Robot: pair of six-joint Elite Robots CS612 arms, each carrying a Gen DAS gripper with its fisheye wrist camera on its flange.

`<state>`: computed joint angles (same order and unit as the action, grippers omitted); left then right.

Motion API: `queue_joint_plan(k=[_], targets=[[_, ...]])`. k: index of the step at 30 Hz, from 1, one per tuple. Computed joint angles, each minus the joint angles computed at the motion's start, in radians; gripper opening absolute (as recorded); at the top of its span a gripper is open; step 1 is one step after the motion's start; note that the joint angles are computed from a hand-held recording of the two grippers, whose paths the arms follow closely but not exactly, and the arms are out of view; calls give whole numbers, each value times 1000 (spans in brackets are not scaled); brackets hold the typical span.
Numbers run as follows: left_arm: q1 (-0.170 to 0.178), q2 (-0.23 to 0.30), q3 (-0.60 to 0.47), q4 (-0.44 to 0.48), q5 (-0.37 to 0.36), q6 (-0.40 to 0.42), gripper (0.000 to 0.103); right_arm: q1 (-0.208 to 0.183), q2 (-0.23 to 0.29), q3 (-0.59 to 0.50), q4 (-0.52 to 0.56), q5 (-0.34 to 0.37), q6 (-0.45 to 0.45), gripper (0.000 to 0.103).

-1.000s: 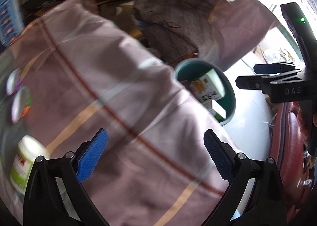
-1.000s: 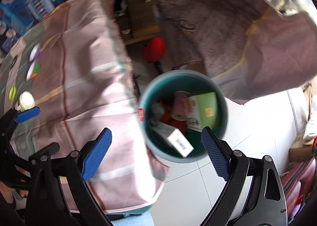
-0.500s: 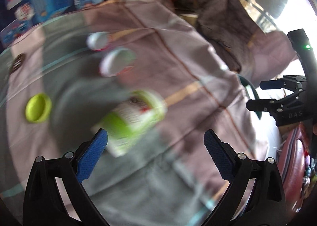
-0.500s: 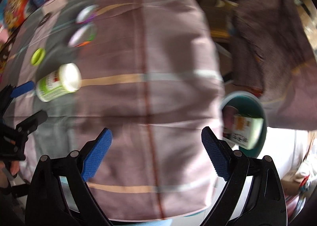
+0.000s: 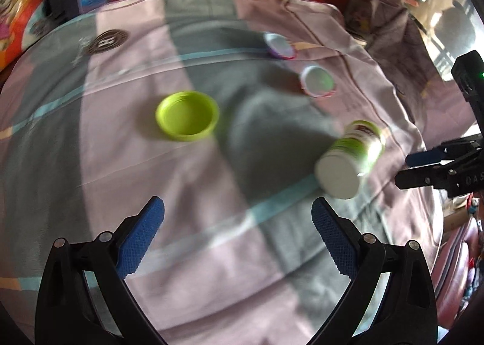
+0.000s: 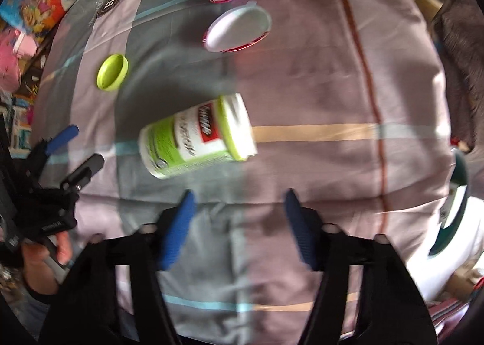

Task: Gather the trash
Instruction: 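Close the right tool on the supplement bottle while the left tool grasps the lime-green lid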

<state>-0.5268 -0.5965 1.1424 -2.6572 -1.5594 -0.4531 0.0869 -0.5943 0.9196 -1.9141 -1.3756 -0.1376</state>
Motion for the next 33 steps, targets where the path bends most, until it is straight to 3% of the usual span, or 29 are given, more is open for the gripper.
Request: queue_joint_plan(k=[7, 13, 16, 25, 29, 33], targets=[[21, -11, 42, -43, 0, -20, 98, 19, 63, -117, 70, 25, 70, 54], [38, -11, 58, -67, -15, -37, 98, 34, 129, -245, 128, 41, 102, 71], [45, -7, 52, -60, -14, -31, 98, 39, 169, -320, 161, 54, 132, 74], [59, 25, -8, -34, -36, -5, 98, 63, 325, -621, 310, -37, 184, 77], [62, 46, -51, -6, -33, 23, 98, 79, 305, -569, 240, -113, 117, 63], [63, 77, -115, 33, -38, 52, 98, 89, 280, -521, 188, -183, 41, 58]])
